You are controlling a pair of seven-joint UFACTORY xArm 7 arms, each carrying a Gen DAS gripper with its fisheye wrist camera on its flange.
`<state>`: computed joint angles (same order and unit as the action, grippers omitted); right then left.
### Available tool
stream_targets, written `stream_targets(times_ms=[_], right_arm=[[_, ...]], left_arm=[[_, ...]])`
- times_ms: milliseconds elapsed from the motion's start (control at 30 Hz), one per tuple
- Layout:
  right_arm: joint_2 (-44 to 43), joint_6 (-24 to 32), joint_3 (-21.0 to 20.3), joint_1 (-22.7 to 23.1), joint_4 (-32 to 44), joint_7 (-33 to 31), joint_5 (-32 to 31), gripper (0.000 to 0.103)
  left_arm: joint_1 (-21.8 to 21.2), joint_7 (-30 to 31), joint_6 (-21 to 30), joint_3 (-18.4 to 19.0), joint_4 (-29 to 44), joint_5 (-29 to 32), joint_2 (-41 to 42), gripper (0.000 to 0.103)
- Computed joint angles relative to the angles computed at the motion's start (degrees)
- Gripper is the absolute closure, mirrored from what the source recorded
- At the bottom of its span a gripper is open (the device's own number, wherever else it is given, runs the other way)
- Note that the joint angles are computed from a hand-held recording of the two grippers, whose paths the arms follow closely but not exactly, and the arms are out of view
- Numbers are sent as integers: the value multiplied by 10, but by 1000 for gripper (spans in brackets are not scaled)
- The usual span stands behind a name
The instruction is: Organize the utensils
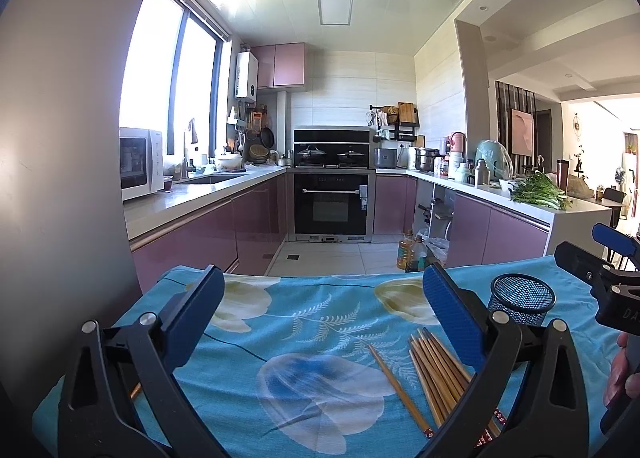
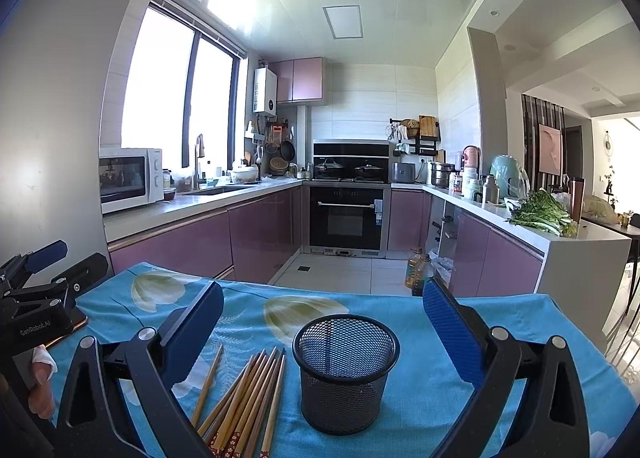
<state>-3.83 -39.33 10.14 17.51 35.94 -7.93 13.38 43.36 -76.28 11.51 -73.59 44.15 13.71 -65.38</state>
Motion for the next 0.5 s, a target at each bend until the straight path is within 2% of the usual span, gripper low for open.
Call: stream_targets(times_ms=[500], right_arm=[[0,4,0,-1,1,1,-1,6]], left_arm=[[3,0,-1,-3,2,-2,0,5]])
